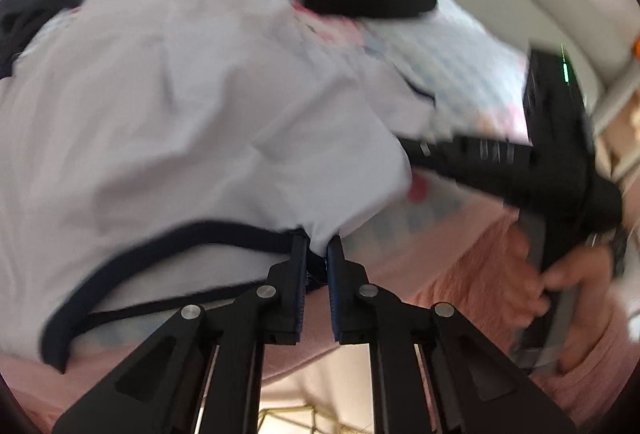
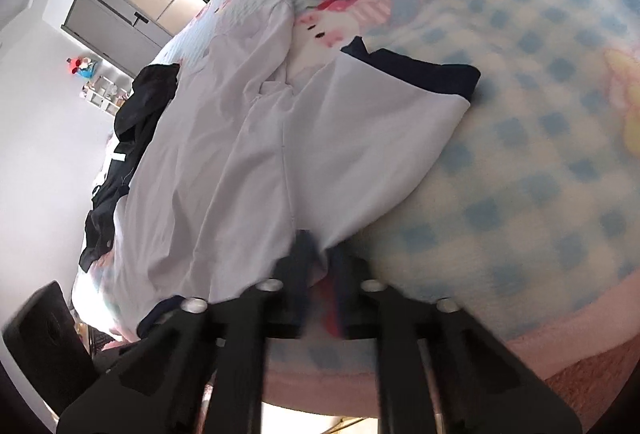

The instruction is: Fold clothes

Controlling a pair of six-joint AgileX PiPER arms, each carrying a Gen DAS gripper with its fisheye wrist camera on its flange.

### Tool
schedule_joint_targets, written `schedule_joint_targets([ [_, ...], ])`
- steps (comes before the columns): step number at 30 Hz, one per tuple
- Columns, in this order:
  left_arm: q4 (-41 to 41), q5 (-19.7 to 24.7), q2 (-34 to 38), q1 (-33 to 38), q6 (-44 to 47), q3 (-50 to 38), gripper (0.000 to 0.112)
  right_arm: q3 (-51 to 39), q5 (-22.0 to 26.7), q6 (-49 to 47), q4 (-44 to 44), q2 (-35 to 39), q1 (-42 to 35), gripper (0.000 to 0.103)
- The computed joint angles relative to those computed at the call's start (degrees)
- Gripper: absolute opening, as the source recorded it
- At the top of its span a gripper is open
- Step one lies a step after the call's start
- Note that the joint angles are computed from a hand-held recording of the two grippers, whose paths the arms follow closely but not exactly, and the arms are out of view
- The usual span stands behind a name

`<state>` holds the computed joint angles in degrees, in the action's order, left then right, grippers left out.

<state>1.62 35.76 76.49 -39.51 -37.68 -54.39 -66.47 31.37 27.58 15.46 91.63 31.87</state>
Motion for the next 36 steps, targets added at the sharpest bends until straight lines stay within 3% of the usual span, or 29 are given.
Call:
schedule_joint_targets([
  [3,-0.54,0.31,-2.7,2.08,0.1,0.92,0.01,-1.09,0.61,9.36,-12.16,-0.67,1.79,0.003],
  [7,-2.61,0.37,-4.57,4.21,1.21,2.21,0.01,-4.39,3.66,11.72,-17.01,-0.48,1.1,0.003],
  [11,-8.15,-0.94,-4.43,6.21,5.82,3.63,0.01,-3.29,5.67,4.59,-3.7,-2.55,-2.27,0.008],
  [14,-9.27,-0.82,-5.02,6.48,6.87,3.79,0.01,2.79,3.33,-2.68,9.38,-6.04,-2.78,0.026],
  [16,-10.28,-0.96,-5.1,7.01,7.83,4.08,0.01,5.47,2.56,-8.1,17.26,-6.45,-2.26,0.029],
  [20,-8.79,-0.74,-4.84,6.99,5.97,4.04,0.01,5.21,0.9,-9.59,20.7,-3.17,-0.26,0.037],
  [22,-7.41,-0.06,-4.65,6.94,4.9,3.79,0.01,4.51,-0.45,-12.83,25.02,-1.58,-0.32,0.048],
  [23,-6.95,0.36,-4.38,7.0,4.69,3.55,0.01,3.63,-0.21,-14.31,26.53,-0.79,-0.4,0.058],
  [24,-7.93,0.6,-3.92,7.62,5.76,3.39,0.011,2.77,0.06,-15.93,28.17,0.01,-0.51,0.059],
  [26,-9.5,0.61,-3.73,8.36,7.49,3.59,0.012,1.12,-0.34,-14.49,26.01,0.76,0.28,0.059],
  [28,-11.02,0.62,-3.57,9.05,9.15,3.79,0.012,-0.09,-1.65,-6.47,17.0,0.82,2.11,0.058],
  [29,-12.32,0.38,-3.73,9.29,10.44,4.01,0.012,-0.84,-1.76,-2.75,12.37,1.22,2.87,0.046],
  [30,-13.65,0.14,-3.91,9.5,11.75,4.23,0.012,-1.78,-1.2,-0.76,9.07,1.86,3.3,0.024],
  [31,-15.01,-0.09,-4.09,9.71,13.07,4.45,0.013,-2.59,-0.64,0.85,6.3,2.42,3.62,0.018],
  [33,-14.89,0.29,-4.04,8.72,13.67,3.86,0.013,-2.51,-0.93,3.19,2.96,2.33,3.95,0.011],
  [36,-9.03,1.28,-3.8,5.98,9.16,2.8,0.013,-1.85,-0.74,6.13,-0.59,0.95,3.65,0.011],
])
